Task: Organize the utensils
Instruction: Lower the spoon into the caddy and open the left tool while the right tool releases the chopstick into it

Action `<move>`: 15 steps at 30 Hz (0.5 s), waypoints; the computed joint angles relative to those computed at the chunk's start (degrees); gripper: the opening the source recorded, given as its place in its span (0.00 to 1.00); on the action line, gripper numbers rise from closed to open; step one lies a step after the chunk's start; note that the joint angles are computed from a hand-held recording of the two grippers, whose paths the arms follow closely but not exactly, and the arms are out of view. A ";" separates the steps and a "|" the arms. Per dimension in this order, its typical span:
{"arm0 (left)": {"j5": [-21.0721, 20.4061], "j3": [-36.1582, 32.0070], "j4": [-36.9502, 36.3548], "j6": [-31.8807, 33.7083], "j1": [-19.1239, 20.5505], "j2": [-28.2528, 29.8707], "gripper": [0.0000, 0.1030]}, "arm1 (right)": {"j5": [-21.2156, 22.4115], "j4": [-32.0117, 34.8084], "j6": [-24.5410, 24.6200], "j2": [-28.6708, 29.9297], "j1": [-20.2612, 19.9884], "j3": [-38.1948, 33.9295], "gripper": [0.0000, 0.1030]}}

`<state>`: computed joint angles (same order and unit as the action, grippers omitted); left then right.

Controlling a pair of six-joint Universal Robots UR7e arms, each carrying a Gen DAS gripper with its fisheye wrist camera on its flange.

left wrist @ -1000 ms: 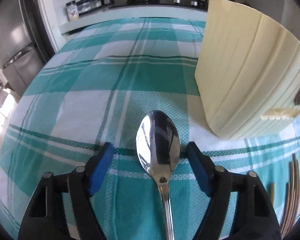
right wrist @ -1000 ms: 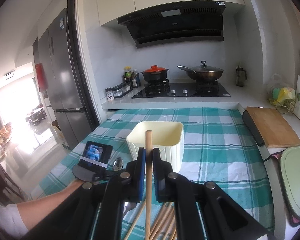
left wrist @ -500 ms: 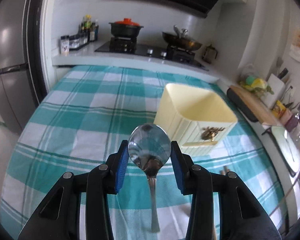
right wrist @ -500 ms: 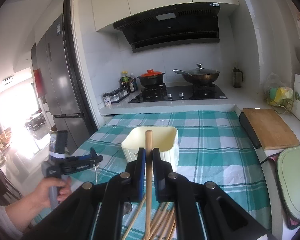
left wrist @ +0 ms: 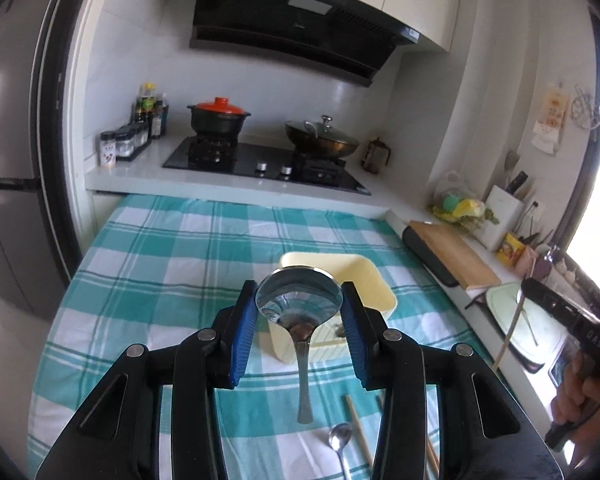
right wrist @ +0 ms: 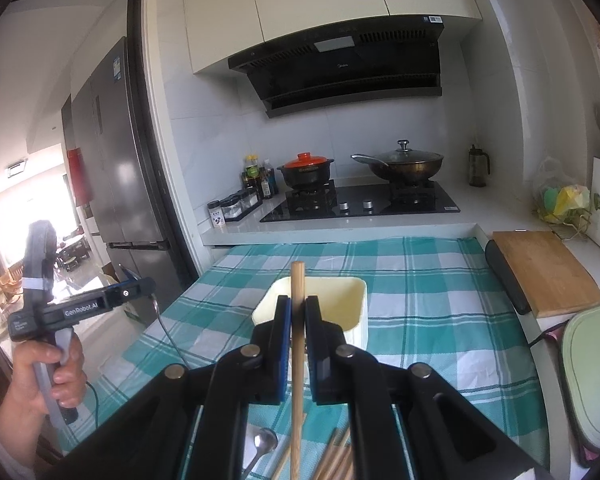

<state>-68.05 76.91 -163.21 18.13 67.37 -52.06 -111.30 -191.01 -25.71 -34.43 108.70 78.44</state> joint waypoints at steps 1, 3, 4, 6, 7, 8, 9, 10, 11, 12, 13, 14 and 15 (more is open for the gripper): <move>-0.45 -1.28 1.05 -0.06 -0.16 0.31 0.40 | 0.10 0.68 0.39 0.32 -0.07 -0.94 0.07; -1.56 -3.89 3.11 -0.39 -0.37 1.06 0.40 | 0.16 2.04 0.98 1.27 -0.24 -3.44 0.07; -2.00 -5.38 4.02 -0.40 -0.50 1.60 0.40 | 0.33 2.92 1.31 1.82 -0.33 -5.02 0.07; -2.25 -8.92 5.47 0.14 -0.92 3.24 0.40 | 0.66 4.53 1.69 3.15 -0.41 -8.68 0.07; -2.13 -10.82 6.12 0.51 -1.13 4.23 0.40 | 0.67 5.33 1.58 4.06 -0.36 -10.99 0.07; -2.05 -13.11 7.08 0.93 -1.32 5.47 0.40 | 0.61 6.28 1.25 5.31 -0.33 -14.06 0.07; -1.95 -15.73 8.17 1.25 -1.50 6.93 0.40 | 0.57 7.08 0.92 6.50 -0.27 -16.85 0.07; -1.82 -17.70 8.85 1.53 -1.63 8.11 0.40 | 0.67 8.19 0.45 7.96 -0.27 -20.26 0.07; -1.66 -20.20 9.60 1.90 -1.73 9.69 0.40 | 0.72 9.17 -0.12 9.65 -0.27 -23.97 0.07; -1.51 -22.93 10.62 2.31 -1.81 11.39 0.40 | 1.01 10.03 -0.56 11.20 -0.34 -27.32 0.07; -1.33 -25.91 11.70 2.64 -1.84 13.30 0.40 | 1.88 11.17 -0.82 12.99 -0.52 -31.21 0.07; -1.08 -28.41 12.63 2.98 -1.81 14.94 0.40 | 2.97 12.41 -0.92 14.62 -0.73 -34.71 0.07; -0.69 -31.05 13.57 3.29 -1.76 16.70 0.40 | 4.49 13.90 -0.98 16.47 -1.07 -38.55 0.07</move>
<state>-68.74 45.86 -149.64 21.42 65.61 -35.36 -106.82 -177.11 -26.69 -17.97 107.63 39.89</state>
